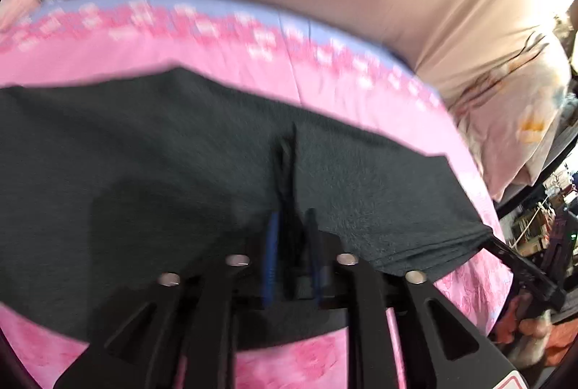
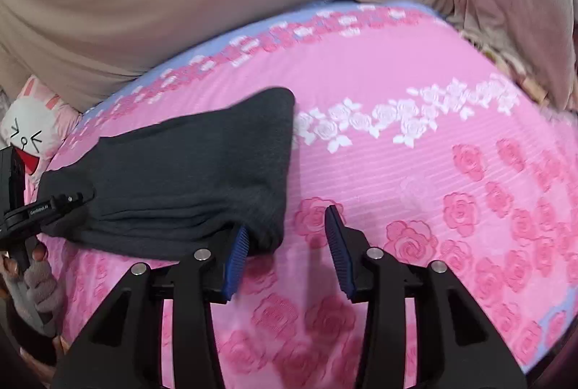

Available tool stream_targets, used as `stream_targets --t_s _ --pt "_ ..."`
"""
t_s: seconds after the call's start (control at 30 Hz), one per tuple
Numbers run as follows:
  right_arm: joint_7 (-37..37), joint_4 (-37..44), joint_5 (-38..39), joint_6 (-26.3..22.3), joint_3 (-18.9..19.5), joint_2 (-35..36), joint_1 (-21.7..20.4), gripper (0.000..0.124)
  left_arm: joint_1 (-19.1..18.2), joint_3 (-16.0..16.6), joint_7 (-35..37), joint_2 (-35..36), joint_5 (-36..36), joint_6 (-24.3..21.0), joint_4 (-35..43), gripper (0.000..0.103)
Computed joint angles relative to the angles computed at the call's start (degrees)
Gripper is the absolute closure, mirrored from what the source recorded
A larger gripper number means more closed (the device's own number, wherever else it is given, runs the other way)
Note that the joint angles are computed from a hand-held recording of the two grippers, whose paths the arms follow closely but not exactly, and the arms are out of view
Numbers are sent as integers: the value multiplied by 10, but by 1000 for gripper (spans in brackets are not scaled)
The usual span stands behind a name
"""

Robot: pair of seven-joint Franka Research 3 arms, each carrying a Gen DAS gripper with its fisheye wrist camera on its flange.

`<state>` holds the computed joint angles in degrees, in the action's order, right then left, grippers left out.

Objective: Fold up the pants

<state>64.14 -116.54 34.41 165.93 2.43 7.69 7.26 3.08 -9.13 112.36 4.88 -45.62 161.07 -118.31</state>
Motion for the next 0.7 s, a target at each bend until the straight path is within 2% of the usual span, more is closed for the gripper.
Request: stream_targets --t_s 0.03,0.07,0.13,0.17,0.2,0.3,0.33,0.4,0.43,0.47,0.5,0.53,0.57,0.6,0.67,0.7 --pt "-5 -10 -4 19 3 -14 6 78 3 0 18 -16 -19 27 -19 54" --pt "-46 -12 32 22 13 -23 -1 74 4 4 34 -31 -37 56 -38 47" --pt "-127 11 101 14 34 -22 5 72 5 16 68 -43 -74 67 -49 47" --pt "-145 30 112 2 38 -10 12 72 5 23 63 -46 -72 71 -54 47" --pt "-144 50 103 -13 41 6 23 72 5 31 18 -45 -30 87 -63 47" --pt "-112 120 24 -68 47 72 64 72 9 48 -142 -38 140 105 -84 47" --pt "-88 155 -15 -91 45 106 84 73 12 48 -157 -36 152 97 -85 47" --pt "-36 208 -83 -112 32 153 116 73 16 43 -129 -37 123 94 -84 45" --pt "14 242 -143 -114 8 182 148 73 16 45 -161 -34 160 99 -84 43" --pt "51 262 -183 -116 -8 199 168 73 7 59 -227 -31 236 101 -86 43" --pt "83 285 -214 -123 -20 217 181 73 15 54 -260 -33 280 103 -91 43" --pt "117 309 -243 -130 -34 235 193 73 16 54 -282 -33 311 104 -93 42" --pt "151 330 -273 -132 -51 253 204 74 17 54 -298 -34 337 105 -94 37" --pt "162 338 -282 -128 -48 262 201 76 19 52 -299 -35 342 109 -97 32" --pt "174 339 -279 -118 -33 265 184 93 22 47 -277 -36 316 113 -98 31" --pt "170 337 -265 -125 -17 260 167 107 25 43 -248 -35 280 109 -95 31"
